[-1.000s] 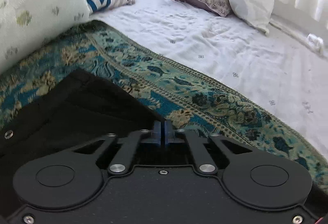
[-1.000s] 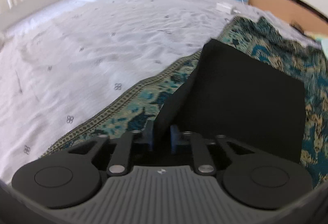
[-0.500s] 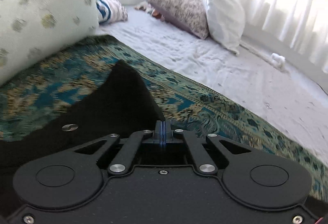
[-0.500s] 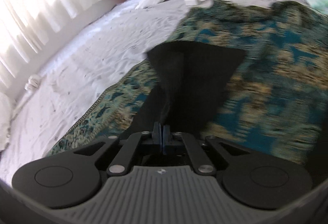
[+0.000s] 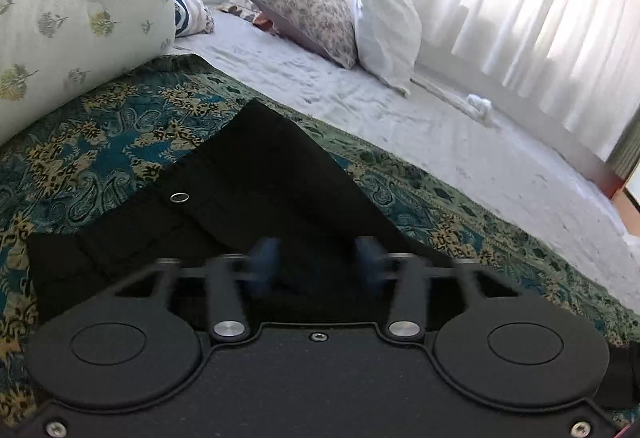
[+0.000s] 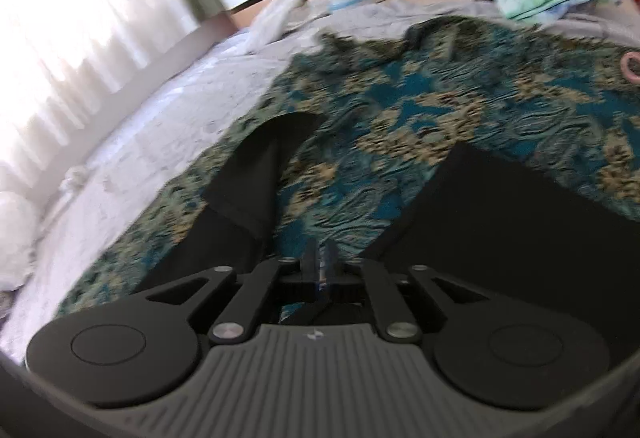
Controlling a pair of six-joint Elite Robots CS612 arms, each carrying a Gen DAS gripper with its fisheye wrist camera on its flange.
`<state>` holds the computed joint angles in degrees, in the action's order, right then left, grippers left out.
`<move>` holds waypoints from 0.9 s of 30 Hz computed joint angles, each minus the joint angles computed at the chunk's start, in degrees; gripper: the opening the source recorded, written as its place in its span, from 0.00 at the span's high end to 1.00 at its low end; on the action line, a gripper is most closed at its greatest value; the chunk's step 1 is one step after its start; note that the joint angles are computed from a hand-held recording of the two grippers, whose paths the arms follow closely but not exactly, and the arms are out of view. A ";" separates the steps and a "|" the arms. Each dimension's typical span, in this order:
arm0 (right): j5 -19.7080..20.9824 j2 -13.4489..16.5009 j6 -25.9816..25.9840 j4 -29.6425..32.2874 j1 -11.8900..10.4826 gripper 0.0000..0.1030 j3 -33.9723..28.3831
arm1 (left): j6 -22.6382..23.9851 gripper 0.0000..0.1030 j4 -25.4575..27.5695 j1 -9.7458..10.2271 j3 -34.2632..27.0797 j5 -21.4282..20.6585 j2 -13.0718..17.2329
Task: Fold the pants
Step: 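Grasp a hem corner with the right tool while the left tool grasps the other hem corner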
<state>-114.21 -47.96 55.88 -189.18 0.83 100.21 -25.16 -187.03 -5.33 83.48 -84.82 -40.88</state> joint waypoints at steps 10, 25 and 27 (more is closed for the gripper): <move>-0.15 4.65 -11.98 -3.37 -0.24 0.22 -6.73 | -5.97 0.09 10.71 -0.61 -13.03 4.45 6.42; -3.76 12.98 -28.11 15.16 -0.31 0.08 -22.57 | -10.48 0.00 25.35 -2.44 -28.83 15.50 15.94; -3.24 13.29 -25.96 16.10 -0.81 0.21 -22.80 | -8.59 0.00 26.62 -2.86 -29.99 17.15 16.59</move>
<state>-117.45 -34.67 29.92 -173.09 0.02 77.40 -33.76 -160.40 -8.18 53.49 -67.67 -24.29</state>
